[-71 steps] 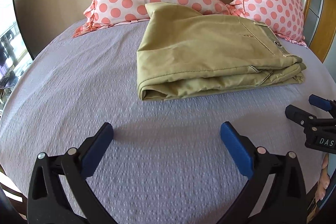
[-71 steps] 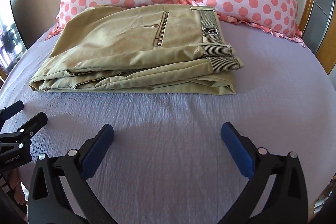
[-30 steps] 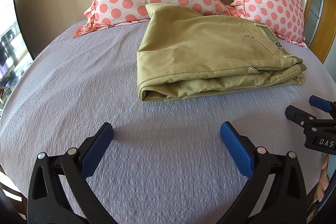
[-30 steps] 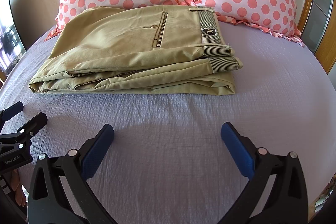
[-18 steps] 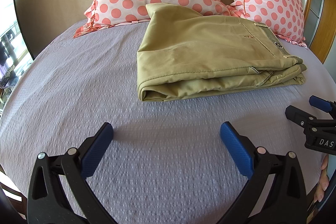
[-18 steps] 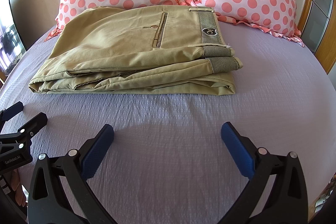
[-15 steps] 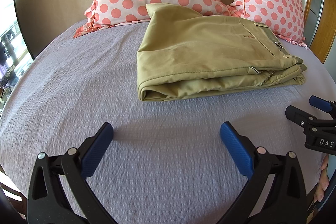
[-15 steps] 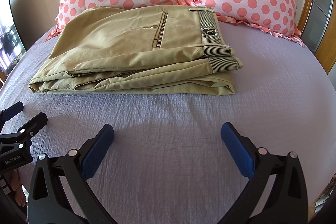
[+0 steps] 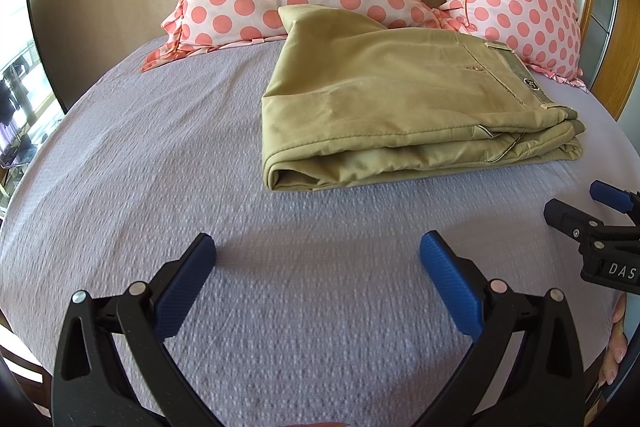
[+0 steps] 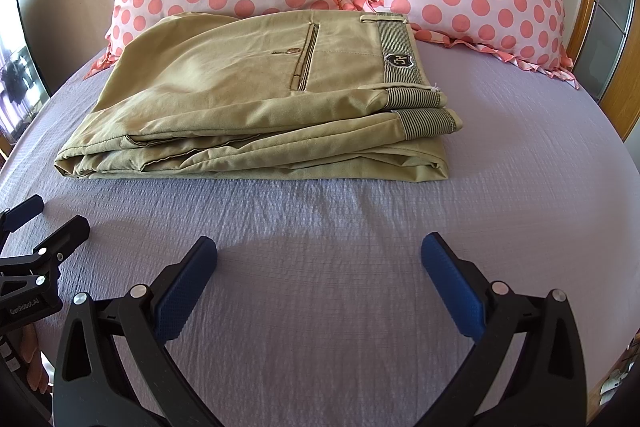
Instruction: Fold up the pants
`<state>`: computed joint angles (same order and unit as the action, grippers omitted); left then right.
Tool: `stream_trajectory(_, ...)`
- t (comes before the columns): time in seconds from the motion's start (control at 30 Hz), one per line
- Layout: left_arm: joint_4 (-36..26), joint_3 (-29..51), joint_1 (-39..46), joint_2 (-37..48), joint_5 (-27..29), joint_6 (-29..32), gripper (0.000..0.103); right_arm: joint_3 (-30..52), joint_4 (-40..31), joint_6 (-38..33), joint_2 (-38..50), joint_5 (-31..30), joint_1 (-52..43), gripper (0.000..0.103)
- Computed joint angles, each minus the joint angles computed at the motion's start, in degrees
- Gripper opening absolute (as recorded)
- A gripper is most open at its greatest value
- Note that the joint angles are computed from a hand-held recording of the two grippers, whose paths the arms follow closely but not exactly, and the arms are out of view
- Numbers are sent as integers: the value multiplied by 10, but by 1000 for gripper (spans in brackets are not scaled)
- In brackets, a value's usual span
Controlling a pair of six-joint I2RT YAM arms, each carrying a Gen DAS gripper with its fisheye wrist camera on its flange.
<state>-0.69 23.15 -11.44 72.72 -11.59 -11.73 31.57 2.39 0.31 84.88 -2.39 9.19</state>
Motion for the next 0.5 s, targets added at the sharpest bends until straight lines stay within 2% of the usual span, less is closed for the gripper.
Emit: stream_trajectory(0.5, -22, 13, -2, 7, -2, -14, 101, 0, 0, 0, 0, 0, 0, 102)
